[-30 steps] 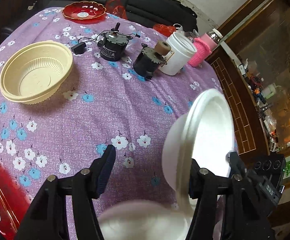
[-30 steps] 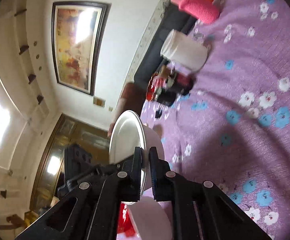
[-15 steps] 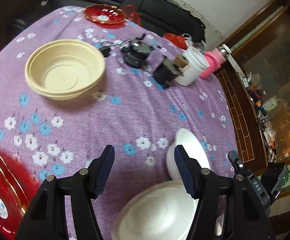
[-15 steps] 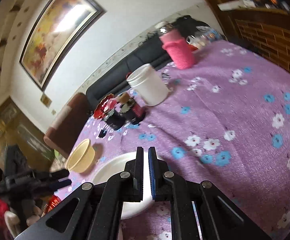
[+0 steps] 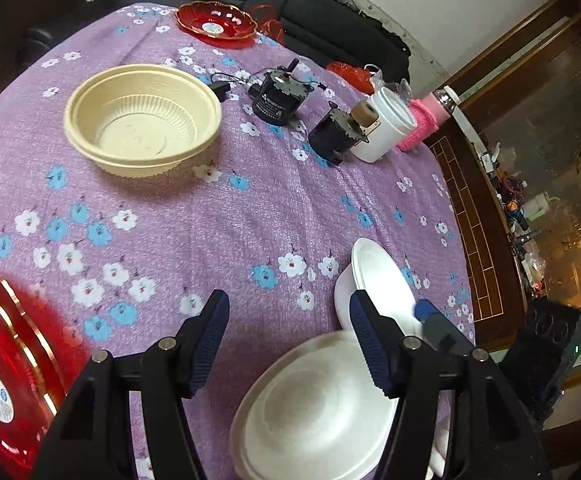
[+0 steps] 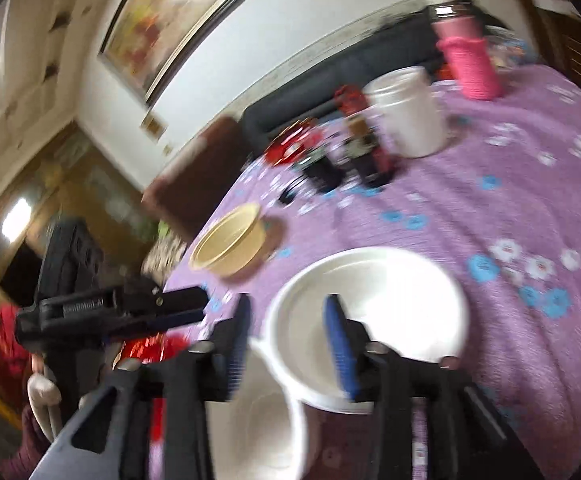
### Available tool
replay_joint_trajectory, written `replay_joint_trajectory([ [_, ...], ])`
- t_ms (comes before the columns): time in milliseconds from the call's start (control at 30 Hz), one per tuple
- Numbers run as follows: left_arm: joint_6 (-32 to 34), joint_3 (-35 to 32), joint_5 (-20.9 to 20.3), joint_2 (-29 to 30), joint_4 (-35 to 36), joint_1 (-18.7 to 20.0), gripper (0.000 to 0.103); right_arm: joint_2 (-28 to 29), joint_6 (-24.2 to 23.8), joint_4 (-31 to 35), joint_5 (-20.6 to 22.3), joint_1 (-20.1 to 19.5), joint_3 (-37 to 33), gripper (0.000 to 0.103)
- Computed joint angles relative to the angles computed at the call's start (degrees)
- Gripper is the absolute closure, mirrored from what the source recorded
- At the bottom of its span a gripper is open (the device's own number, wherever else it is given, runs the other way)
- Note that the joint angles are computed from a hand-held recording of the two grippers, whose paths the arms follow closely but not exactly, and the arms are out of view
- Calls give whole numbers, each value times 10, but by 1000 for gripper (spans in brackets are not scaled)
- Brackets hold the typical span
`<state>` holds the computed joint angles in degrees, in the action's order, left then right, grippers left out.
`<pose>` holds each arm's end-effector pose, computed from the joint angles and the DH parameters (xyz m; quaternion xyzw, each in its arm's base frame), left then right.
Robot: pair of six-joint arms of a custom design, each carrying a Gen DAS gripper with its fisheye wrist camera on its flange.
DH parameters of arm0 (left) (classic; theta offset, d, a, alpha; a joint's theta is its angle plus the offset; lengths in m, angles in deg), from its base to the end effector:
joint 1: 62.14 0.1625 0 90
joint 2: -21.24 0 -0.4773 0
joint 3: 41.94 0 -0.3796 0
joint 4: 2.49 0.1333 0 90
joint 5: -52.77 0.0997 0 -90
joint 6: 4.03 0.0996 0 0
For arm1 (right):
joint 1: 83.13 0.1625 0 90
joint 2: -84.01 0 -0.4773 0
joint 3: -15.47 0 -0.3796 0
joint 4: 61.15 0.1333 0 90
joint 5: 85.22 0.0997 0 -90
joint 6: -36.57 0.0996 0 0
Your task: Organize plates and bowls
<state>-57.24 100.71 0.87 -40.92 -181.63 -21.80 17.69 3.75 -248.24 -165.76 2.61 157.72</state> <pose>-0.1757 -0.4048 0.1477 -0.0538 0.9413 -0.2989 0.1472 0.1186 -0.4224 0.1758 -0.2563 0.9456 -0.1993 0.0187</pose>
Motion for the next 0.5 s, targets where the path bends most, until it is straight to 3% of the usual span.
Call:
replay_joint_trajectory([
  [133, -10, 29, -11, -18, -16, -3, 39, 33, -1, 27, -74, 48, -32, 54],
  [200, -10, 36, -18, -24, -19, 1, 39, 49, 12, 35, -103, 60, -46, 75],
  [300, -10, 47, -23, -32, -31, 8, 39, 51, 31, 63, -90, 49, -55, 90],
  [500, -10, 61, -29, -37, -47, 10, 39, 52, 53, 47, -76, 41, -47, 92],
])
